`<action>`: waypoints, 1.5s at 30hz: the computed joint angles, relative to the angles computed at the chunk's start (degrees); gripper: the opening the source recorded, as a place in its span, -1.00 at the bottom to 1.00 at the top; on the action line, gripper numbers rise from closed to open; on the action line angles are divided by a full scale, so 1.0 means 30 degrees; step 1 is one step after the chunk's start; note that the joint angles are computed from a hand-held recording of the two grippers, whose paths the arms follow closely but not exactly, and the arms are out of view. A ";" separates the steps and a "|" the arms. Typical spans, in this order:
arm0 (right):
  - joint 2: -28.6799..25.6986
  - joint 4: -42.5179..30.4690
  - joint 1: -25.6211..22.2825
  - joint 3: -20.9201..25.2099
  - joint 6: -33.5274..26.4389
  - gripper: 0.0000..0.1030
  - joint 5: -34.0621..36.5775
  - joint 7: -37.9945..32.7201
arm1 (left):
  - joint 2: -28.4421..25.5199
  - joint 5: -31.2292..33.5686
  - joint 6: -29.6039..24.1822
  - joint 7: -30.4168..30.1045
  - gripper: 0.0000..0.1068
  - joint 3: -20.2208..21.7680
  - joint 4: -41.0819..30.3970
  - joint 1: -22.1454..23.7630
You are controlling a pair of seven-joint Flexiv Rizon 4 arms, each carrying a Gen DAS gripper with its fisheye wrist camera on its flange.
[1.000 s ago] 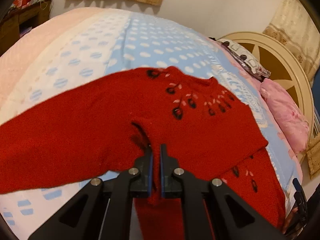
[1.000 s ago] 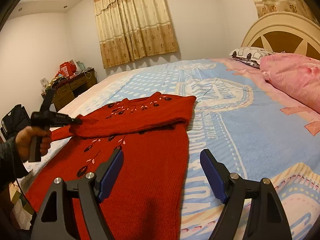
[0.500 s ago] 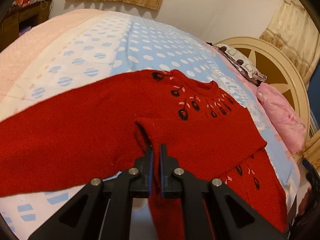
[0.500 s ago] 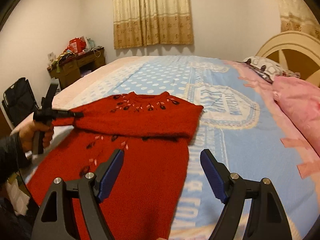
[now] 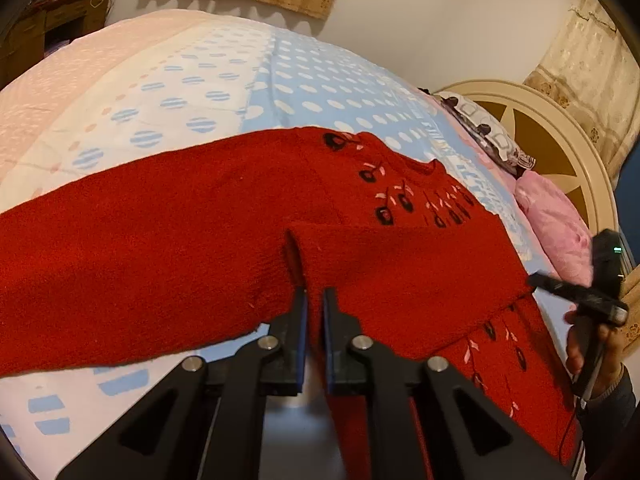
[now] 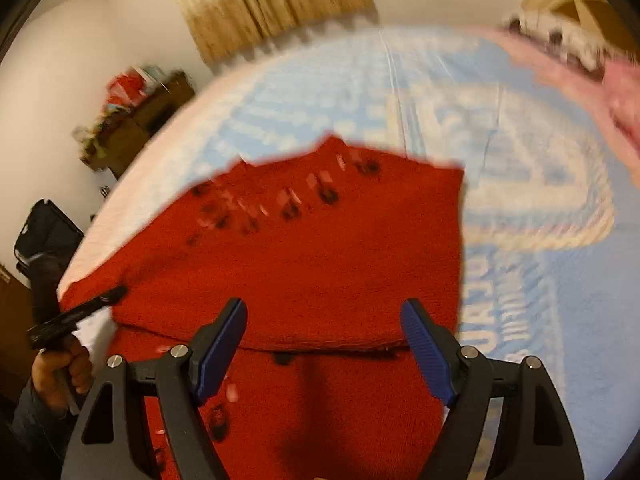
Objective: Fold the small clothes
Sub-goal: 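Open the left tool and move it to the other sleeve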
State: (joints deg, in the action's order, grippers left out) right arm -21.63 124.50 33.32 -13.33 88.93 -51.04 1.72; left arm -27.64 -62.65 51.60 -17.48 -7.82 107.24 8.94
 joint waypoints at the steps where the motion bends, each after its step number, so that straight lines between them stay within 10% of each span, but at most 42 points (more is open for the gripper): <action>1: -0.0063 -0.0039 0.0017 0.0042 -0.0324 0.55 0.0013 0.0005 | 0.0052 -0.0059 -0.0007 0.0090 -0.75 -0.0020 0.0050 0.0007; 7: 0.0525 -0.1205 -0.0207 0.1811 -0.3217 0.55 -0.0780 -0.0678 | 0.1122 -0.1771 0.1936 0.2873 0.10 -0.0176 0.1355 -0.0513; 19: -0.2901 -0.6431 0.0308 0.4913 -0.9933 0.55 0.1762 -0.5677 | 0.0607 0.1170 0.4897 0.1591 0.40 -0.0032 0.1786 -0.0965; 45: -0.4353 -0.8071 0.2347 0.3304 -0.8399 0.58 -0.0982 -0.4273 | 0.2084 -0.3006 0.5528 0.4686 0.52 0.1307 0.2601 0.0790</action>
State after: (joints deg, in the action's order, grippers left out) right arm -34.69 100.29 40.36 -3.42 63.73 -53.98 -11.10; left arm -21.39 -71.66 68.19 -3.42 -3.90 115.05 11.31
